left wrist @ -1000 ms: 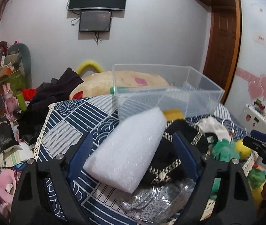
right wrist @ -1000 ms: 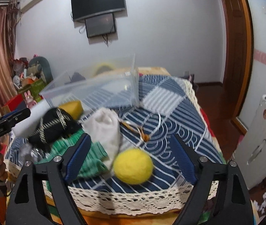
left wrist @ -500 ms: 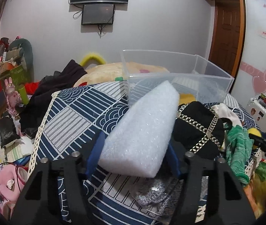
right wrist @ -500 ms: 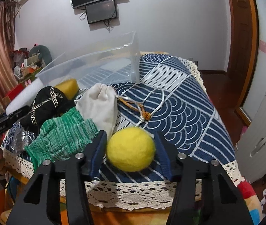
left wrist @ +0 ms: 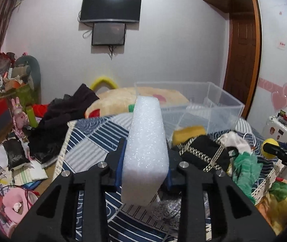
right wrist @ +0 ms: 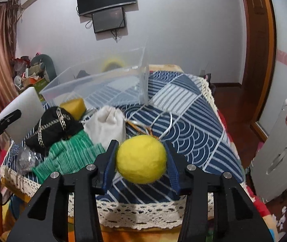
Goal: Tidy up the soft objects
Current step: 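Carry the foam block and felt ball over the clear plastic box with both tools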
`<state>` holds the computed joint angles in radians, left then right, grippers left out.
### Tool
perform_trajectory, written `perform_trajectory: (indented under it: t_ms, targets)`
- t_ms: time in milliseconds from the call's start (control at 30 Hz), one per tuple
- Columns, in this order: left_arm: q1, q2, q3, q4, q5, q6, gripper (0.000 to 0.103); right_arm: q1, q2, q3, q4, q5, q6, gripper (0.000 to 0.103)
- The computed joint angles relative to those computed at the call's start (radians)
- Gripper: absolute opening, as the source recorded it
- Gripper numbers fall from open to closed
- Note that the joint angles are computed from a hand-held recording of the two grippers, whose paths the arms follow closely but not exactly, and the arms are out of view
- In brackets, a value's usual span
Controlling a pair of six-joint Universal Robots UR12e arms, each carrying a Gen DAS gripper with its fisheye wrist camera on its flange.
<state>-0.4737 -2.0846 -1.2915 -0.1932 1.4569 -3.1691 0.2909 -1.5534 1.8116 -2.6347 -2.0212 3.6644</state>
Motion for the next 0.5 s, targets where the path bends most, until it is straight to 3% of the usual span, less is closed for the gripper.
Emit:
perform_trajectory:
  t_ms: [300,500]
  targets:
    - [0.005,-0.009,0.044,0.016,-0.036,-0.02,0.032,-0.001,0.033,-0.052,-0.081,-0.022,-0.077,0.042]
    - [0.002,-0.055,0.137,-0.003,-0.051,-0.042,0.032,-0.003,0.065,-0.096,-0.129,-0.03,-0.119,0.042]
